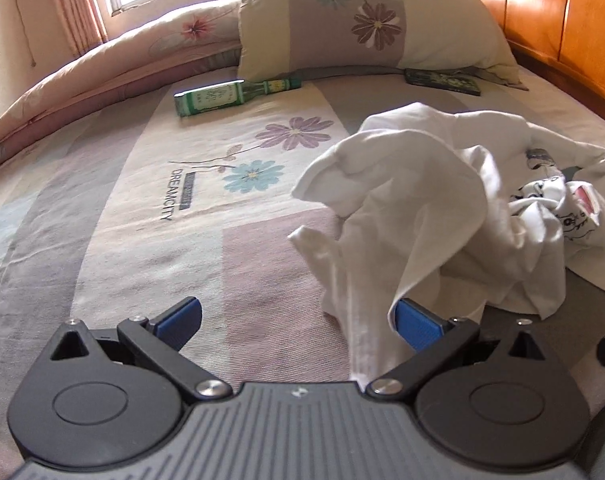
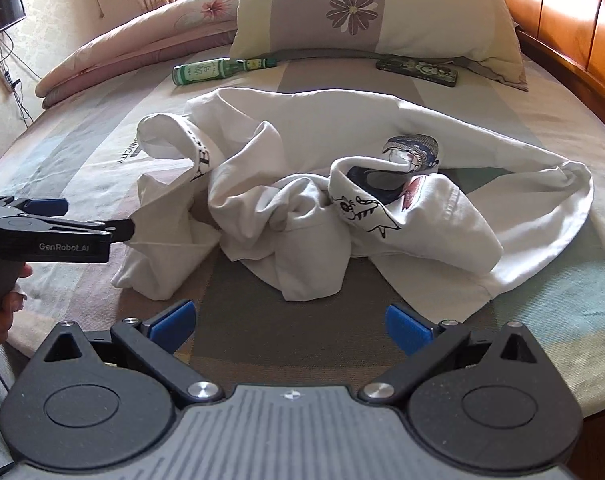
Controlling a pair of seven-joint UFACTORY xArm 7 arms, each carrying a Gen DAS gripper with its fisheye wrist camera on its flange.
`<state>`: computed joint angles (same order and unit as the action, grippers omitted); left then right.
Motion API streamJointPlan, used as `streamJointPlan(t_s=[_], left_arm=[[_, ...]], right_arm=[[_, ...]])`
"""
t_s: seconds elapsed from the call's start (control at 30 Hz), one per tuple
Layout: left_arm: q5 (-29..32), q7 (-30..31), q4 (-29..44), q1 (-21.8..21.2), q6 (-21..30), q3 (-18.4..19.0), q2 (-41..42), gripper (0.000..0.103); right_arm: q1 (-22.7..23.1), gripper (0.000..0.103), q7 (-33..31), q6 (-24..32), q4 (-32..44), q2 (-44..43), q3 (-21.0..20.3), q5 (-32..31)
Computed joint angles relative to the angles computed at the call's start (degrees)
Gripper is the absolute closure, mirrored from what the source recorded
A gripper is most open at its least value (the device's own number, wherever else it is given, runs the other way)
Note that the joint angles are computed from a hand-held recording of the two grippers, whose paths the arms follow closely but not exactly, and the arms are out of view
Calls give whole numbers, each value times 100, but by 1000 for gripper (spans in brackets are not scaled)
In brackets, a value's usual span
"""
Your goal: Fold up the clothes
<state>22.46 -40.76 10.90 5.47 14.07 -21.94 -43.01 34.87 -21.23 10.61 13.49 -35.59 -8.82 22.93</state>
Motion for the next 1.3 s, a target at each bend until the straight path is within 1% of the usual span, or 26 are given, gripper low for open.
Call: streamJointPlan(t_s=[0.07, 0.13, 0.17, 0.27, 0.33, 0.43, 0.53, 0.57, 0.63, 0.77, 0.87, 0.93, 1.03, 1.13, 1.23, 1.3], left_arm=[[115, -60, 191, 132, -92, -256, 318, 1], [437, -523, 474, 690, -27, -982, 630, 1], [560, -727, 607, 861, 79, -1182, 776, 1], [783, -1006, 770, 978, 191, -1210, 1081, 1], [1095, -1278, 759, 1130, 477, -1388, 877, 1], [1324, -1399, 597, 1029, 895, -1140, 400, 0], [1699, -1600, 510, 1143, 1442, -1061, -22, 1], [1769, -1573, 481, 1118, 1506, -909, -52, 1], [1905, -1520, 452, 1041, 1438, -562, -35, 1], [2075, -1340, 422, 955, 1244, 63, -2, 1], [2337, -1294, 488, 1271, 1052, 225, 42, 1], [2619, -1389, 582, 1654, 925, 202, 138, 1], [3250, -1686, 785, 2310, 797, 96, 467, 1], [4072, -2175, 1068, 2820, 820, 64, 888, 1], [4608, -2339, 1298, 2964, 853, 225, 1378, 1], [5056, -2565, 1438, 3048, 934, 262, 1657, 0]], right_arm=[[-44, 0, 55, 17, -29, -65, 80, -31], [-97, 0, 137, 20, -69, -142, 154, -72], [-125, 0, 178, 33, -87, -181, 178, -96], [-228, 0, 298, 68, -142, -286, 245, -190], [-306, 0, 373, 100, -161, -322, 282, -263], [-353, 0, 430, 50, -176, -306, 275, -343], [-310, 0, 470, -39, -154, -207, 214, -369], [-243, 0, 457, -67, -143, -174, 151, -348], [-112, 0, 438, -97, -120, -121, 77, -309], [-61, 0, 444, -59, -112, -120, 149, -343], [-167, 0, 521, -20, -119, -134, 269, -411], [-254, 0, 611, -6, -97, -87, 330, -445], [-350, 0, 735, 2, -56, 6, 413, -499], [-407, 0, 834, 7, -10, 122, 521, -579], [-456, 0, 917, 17, 48, 268, 618, -662], [-516, 0, 990, 25, 96, 378, 698, -723]])
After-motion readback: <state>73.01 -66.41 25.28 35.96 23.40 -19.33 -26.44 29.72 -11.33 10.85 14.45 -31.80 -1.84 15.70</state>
